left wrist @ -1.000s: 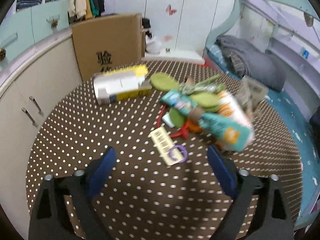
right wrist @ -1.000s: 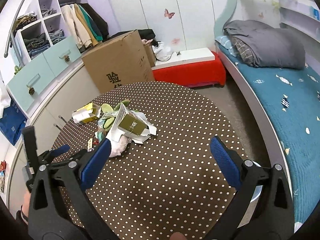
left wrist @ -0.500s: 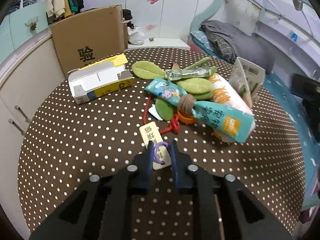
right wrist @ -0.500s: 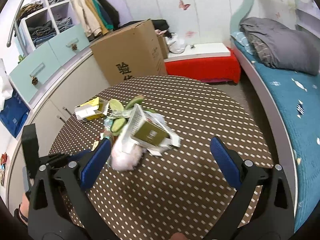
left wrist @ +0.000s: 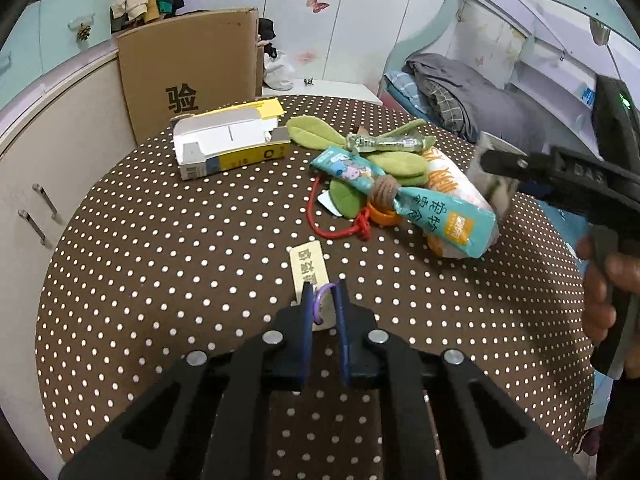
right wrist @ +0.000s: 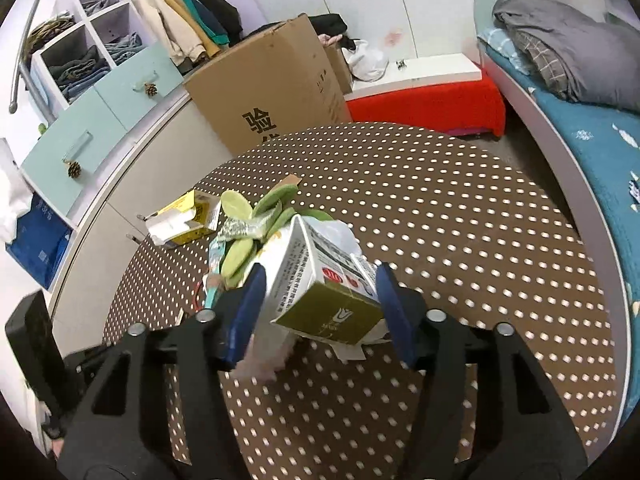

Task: Collect trash

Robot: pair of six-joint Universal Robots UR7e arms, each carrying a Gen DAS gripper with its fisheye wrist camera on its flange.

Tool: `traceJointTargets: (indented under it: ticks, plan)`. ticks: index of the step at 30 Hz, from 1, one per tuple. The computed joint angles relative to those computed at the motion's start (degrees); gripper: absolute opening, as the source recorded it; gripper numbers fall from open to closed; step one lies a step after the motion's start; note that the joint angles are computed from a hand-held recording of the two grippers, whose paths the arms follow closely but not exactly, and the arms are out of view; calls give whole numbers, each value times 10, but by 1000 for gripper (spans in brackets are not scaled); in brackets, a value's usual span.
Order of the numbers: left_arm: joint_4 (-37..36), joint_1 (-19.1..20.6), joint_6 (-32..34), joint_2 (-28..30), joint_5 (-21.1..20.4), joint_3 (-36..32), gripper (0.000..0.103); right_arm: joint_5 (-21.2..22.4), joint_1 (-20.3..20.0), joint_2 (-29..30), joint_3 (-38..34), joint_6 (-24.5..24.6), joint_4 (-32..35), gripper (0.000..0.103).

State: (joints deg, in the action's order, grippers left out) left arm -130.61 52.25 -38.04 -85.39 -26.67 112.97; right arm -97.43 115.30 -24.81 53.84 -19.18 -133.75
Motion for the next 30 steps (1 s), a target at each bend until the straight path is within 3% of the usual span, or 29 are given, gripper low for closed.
traceJointTargets:
  ticks: [6,16,17,18,20,21,25,26,27,30]
  plan:
    - [-11,-18,2,2,6,6,6,4,-9,-47,55,1,-32,42]
    - [10,-27,-11,12,10,3,7,-11,-20,-95,114,-3,-52,41]
    - [27,-27,-23,11,16,3,15,-17,-19,-99,121,-6,-56,42]
    - [46,-27,-37,10,22,2,34,-21,-18,-102,126,-9,-59,42]
    - [63,-28,-50,9,41,2,60,-28,-17,-109,137,-12,-65,43]
    - [71,-26,-51,10,42,-2,61,-29,-17,-111,141,-13,-67,43]
    - [115,-10,-56,17,19,-21,57,-33,-18,-117,151,-13,-73,43]
    - [115,-11,-51,18,23,-19,44,-36,-18,-118,154,-14,-75,43]
    - [118,-12,-43,19,24,-21,24,-39,-17,-121,160,-17,-81,40]
    - [52,-9,7,12,-20,-15,19,-36,-20,-130,175,-20,-93,36]
